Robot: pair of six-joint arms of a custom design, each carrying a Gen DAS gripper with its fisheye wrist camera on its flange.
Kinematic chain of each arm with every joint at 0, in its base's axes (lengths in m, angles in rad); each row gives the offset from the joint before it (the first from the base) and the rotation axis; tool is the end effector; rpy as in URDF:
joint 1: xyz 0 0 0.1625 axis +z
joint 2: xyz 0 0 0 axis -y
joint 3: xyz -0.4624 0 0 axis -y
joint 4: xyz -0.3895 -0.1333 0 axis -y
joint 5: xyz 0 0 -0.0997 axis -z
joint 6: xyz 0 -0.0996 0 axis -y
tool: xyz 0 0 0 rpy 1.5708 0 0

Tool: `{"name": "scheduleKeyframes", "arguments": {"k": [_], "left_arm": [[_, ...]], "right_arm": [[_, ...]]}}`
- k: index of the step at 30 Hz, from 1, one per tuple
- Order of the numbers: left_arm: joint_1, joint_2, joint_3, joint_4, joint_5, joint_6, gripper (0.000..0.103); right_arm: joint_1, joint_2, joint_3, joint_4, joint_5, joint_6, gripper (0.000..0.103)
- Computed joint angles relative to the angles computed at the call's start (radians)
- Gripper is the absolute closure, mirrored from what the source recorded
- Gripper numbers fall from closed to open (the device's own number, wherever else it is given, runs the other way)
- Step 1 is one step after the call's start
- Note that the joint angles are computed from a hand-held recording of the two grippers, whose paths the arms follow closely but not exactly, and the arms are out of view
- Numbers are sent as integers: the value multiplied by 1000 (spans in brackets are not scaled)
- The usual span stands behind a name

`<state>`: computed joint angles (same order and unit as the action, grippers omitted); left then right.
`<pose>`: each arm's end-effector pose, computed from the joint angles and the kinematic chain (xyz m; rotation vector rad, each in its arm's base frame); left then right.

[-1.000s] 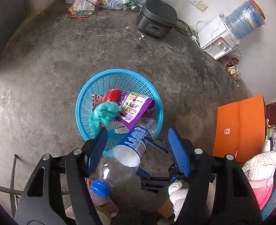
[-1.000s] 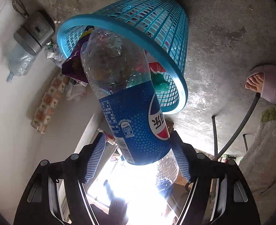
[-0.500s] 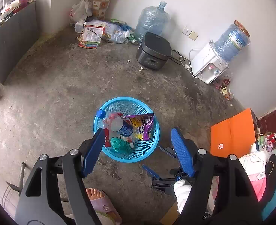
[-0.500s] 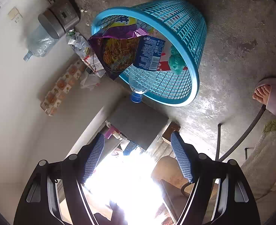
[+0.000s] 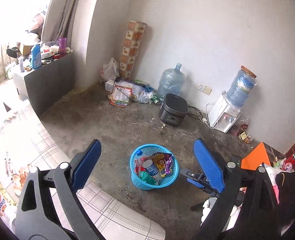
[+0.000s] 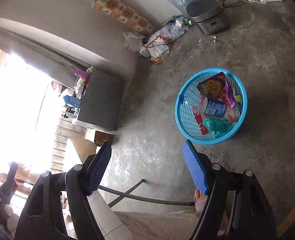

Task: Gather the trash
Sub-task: 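Move both tools back toward the table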

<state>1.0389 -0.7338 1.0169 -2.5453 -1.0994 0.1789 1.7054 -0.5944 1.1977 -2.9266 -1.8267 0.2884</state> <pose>-0.2776 -0.8238 0.3586 0.6981 2.5312 -1.0378 0.2202 -0.8203 0.1983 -0.3605 -2.8078 1.1684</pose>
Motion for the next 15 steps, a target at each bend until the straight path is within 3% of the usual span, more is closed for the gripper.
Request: {"name": "scheduleKeyframes", "arguments": {"k": [4,9,15], "left_arm": [[-25,-131,213,-246,65,12,10],[-54,-257,388,-425,172,40,10],[-66,-379,533,-533,290,34,10]], "right_arm": [[83,15,-25,-67,-99,-229,23],[163,46,-43,-162,-151,-467,14],[224,57,-51,-163,-183,-602,10]]}}
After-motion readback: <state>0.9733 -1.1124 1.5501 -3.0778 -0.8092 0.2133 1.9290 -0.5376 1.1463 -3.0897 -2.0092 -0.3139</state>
